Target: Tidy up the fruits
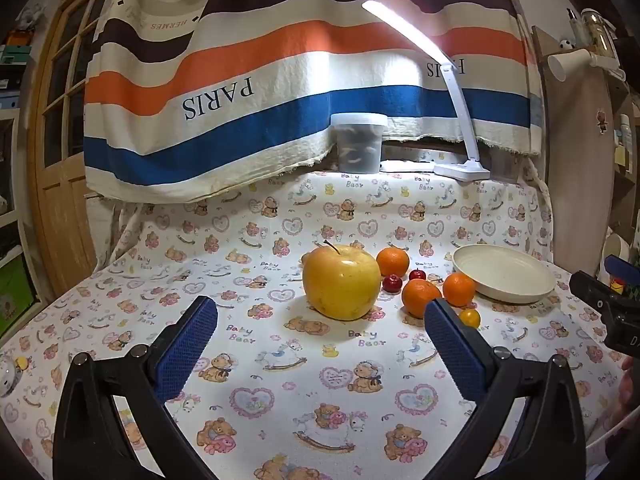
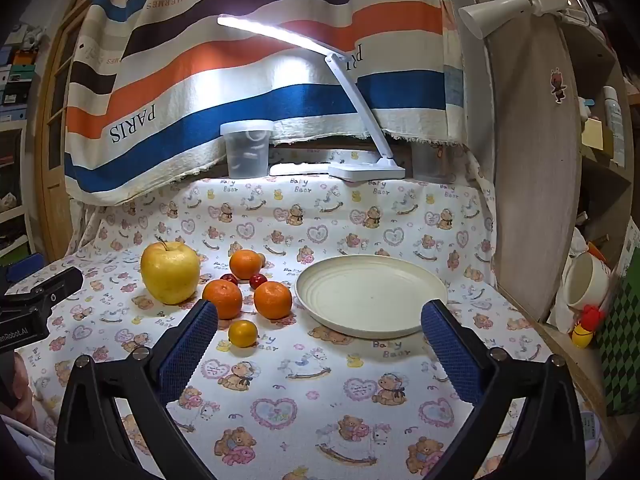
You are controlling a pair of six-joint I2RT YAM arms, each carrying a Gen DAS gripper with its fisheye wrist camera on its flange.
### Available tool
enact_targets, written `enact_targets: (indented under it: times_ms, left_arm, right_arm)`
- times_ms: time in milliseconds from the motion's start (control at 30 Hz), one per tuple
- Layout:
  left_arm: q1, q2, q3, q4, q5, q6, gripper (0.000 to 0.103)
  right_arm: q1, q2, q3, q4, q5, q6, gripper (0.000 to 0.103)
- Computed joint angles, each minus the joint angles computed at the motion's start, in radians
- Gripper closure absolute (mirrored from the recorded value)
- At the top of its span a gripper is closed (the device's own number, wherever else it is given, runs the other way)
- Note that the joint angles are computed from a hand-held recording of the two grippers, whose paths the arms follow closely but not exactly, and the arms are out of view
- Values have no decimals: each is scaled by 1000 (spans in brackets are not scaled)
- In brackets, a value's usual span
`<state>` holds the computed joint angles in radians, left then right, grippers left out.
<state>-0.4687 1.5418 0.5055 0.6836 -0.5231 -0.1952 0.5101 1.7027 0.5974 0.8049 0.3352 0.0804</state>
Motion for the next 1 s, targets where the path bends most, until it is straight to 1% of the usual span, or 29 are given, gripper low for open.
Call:
enact_targets:
  times_ms: [233, 267, 400, 667, 1000]
  left_arm:
    - [0, -15, -18, 13, -15, 0, 0]
    - [-1, 3, 2, -1, -12, 3, 0]
    - [0, 6, 6, -4, -14, 1, 0]
    - [21, -29, -18, -8, -2, 9, 0]
    - [-3, -2, -2, -6, -26, 6, 0]
  right_arm:
    - [0, 1, -2, 8, 4, -4, 1]
    - [0, 1, -2, 8, 4, -4, 1]
    - [-1, 2, -1, 7, 0, -5, 1]
    - [-1, 3, -2, 9, 1, -6, 1]
    - [-2, 3, -2, 10, 0, -6, 1]
